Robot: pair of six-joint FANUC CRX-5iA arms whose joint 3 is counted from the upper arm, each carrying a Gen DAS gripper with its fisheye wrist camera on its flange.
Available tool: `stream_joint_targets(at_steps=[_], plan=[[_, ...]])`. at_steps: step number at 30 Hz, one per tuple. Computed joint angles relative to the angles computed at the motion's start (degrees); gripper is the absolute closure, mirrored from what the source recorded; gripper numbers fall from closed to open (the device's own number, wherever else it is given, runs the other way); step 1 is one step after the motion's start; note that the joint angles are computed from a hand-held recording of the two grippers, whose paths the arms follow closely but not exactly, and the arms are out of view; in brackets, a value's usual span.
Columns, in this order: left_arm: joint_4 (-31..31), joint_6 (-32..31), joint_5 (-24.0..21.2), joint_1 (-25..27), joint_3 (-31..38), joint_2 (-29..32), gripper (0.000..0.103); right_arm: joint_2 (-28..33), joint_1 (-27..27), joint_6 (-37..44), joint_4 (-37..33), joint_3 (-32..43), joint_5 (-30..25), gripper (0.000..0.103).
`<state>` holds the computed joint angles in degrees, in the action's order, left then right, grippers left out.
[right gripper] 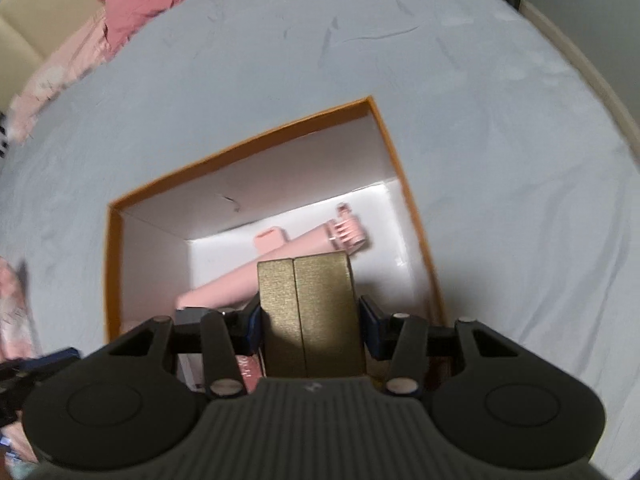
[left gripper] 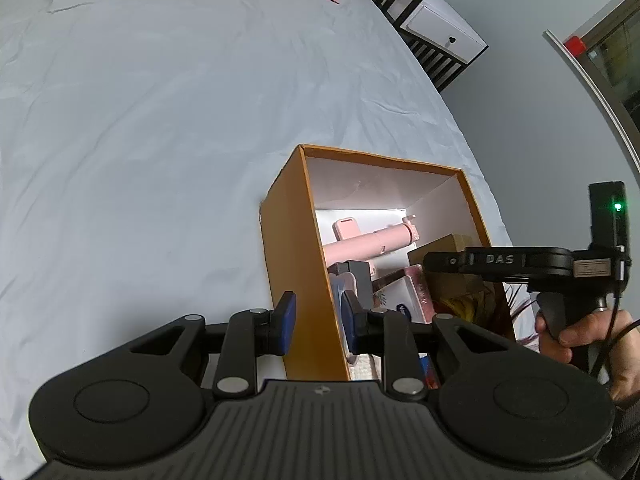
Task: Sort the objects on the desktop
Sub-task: 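Lower the card into the shoebox with the left tool while the right lowers the gold box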
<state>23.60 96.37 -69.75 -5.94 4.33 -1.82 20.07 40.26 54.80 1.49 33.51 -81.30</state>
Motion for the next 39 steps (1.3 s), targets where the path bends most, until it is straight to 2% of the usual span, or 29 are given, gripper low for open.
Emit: stream_joint_targets(at_steps=[8, 15, 19, 34, 39], plan=[[-0.2, 0.1, -0.1, 0.0, -0.1, -0.4, 0.076, 2.7, 0.6, 3.5, -0.3, 4.0, -4.5, 0.053], [-0.3, 0.5, -0.4, -0.2, -0.2, -0.3, 0.076, 6.5, 1.9, 7.0, 2.5, 8.5, -9.9, 0.053], [-0.5, 0.7, -0.6, 0.0, -0.2, -0.5, 0.076, 8.5, 1.0, 7.1, 0.0, 12.3, -13.5, 0.053], [0.0, 1.7, -0.1, -0.1, -1.6, -0.3, 0.076, 9.9, 1.2, 8.3, -0.6, 13.7, -16.1, 0.051], [0.3, 1.5, 0.3, -0.1, -2.2, -0.7, 0.076, 9.4, 1.8, 11.4, 1.3, 14.0, -16.1, 0.054]])
